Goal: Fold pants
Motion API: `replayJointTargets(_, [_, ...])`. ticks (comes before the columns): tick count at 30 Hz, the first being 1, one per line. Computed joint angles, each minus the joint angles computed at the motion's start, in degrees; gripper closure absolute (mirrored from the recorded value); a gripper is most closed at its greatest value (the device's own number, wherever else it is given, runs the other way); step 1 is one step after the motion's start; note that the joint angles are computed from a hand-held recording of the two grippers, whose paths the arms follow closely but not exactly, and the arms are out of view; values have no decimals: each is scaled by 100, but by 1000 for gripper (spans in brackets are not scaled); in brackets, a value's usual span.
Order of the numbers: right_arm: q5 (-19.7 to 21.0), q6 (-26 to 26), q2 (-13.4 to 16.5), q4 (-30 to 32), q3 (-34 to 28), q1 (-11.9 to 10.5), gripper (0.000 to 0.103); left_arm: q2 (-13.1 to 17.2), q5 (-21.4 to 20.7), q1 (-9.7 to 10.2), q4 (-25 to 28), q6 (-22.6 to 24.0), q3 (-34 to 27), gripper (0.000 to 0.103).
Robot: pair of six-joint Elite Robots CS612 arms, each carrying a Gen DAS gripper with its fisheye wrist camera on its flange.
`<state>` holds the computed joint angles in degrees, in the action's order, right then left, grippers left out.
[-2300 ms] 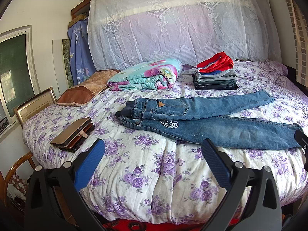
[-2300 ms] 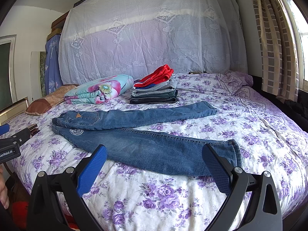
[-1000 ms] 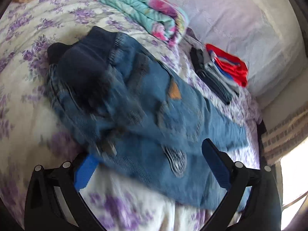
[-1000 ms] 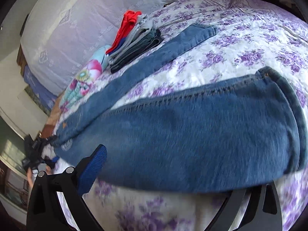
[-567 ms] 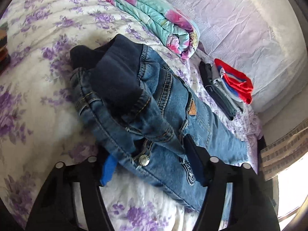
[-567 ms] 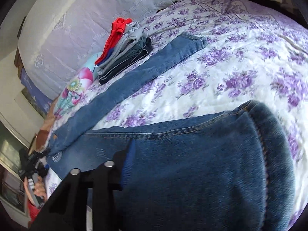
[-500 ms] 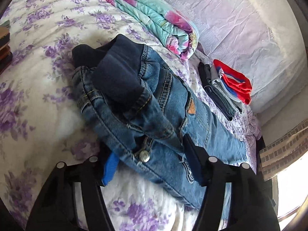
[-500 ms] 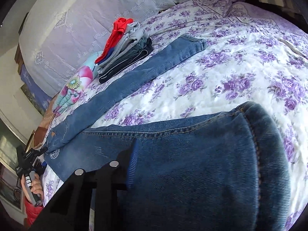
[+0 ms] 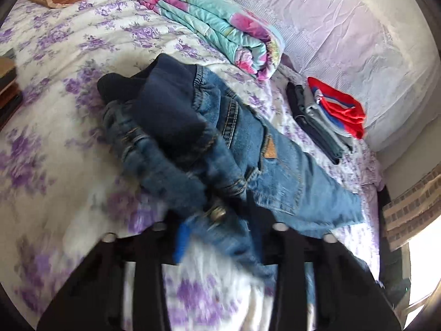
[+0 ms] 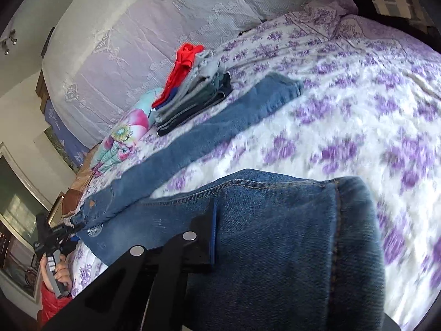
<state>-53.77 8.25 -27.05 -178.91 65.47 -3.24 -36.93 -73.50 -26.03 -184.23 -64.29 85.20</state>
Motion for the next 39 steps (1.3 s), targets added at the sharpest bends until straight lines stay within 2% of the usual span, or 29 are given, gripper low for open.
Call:
replayJointTargets(3, [61,93,-65,-173,-40,-90,98,-174,-167,-122,-392,8,292,78])
replayJointTargets(6, [51,47,-189,-259,137,-209,98,-308,-166,-346,-660,6,623,78])
replayJointTargets(8, [26,-78,-234,-83,303,-297,97,-268,-332,-424,-893,-157,785,78])
replayJointTargets(10, [-234,-517,-253,494,398,-315,95,-170,-427,-462,-1150,-358,910,76])
replayJointTargets(11, [-611,-623,-262,609,467,-294,83,-129,-406,-480,-1391,-339,965,76])
replayJointTargets(12, [-802,-619,-265,484,561,-304,71,-129,-347,-504,-1570,-297,1034,76])
replayJointTargets(13, [-753,-564,-260,255,643,-332,70,-211,-176,-544,-1509,-386,1137,77])
replayJointTargets(14, [-768,-455,-299,69,747,-366,63,-295,42,-586,-1468,-455,1233,68])
replayJointTargets(15, [-873,-342,-331,-99,819,-381,52,-404,408,-647,-1341,-493,1337,61])
replayJointTargets(16, [-1158,-130,-375,-442,930,-389,46,-492,729,-698,-1145,-508,1402,46])
replayJointTargets(17, [-1575,47,-411,-757,1026,-377,36,-633,1224,-768,-737,-556,1485,43])
replayJointTargets(19, [-2258,277,-466,-1112,1135,-370,35,-766,1714,-848,-425,-688,1593,43])
replayJointTargets(20, [-2359,367,-489,-1194,1178,-390,35,-796,1741,-850,-470,-677,1632,43])
replayJointTargets(22, [-2271,490,-523,-1315,1269,-446,35,-820,1661,-822,-328,-586,1585,43])
replayJointTargets(23, [-2263,510,-519,-1349,1273,-442,34,-824,1768,-841,-103,-585,1526,43])
replayJointTargets(27, [-2420,20,-523,-1447,1307,-249,23,-761,2702,-1050,1514,-449,1049,42])
replayJointTargets(30, [-2331,-476,-507,-1506,1263,-52,15,-684,3077,-1147,2395,-264,759,42])
replayJointTargets(32, [-2488,-784,-482,-1555,1202,107,9,-690,3151,-1158,2596,-190,742,41])
replayJointTargets(35, [-2341,-1301,-449,-1575,1145,252,9,-660,3207,-1167,2634,-168,695,41])
replayJointTargets(39, [-2499,-1791,-410,-1650,1115,410,9,-653,3366,-1199,2989,-268,607,36])
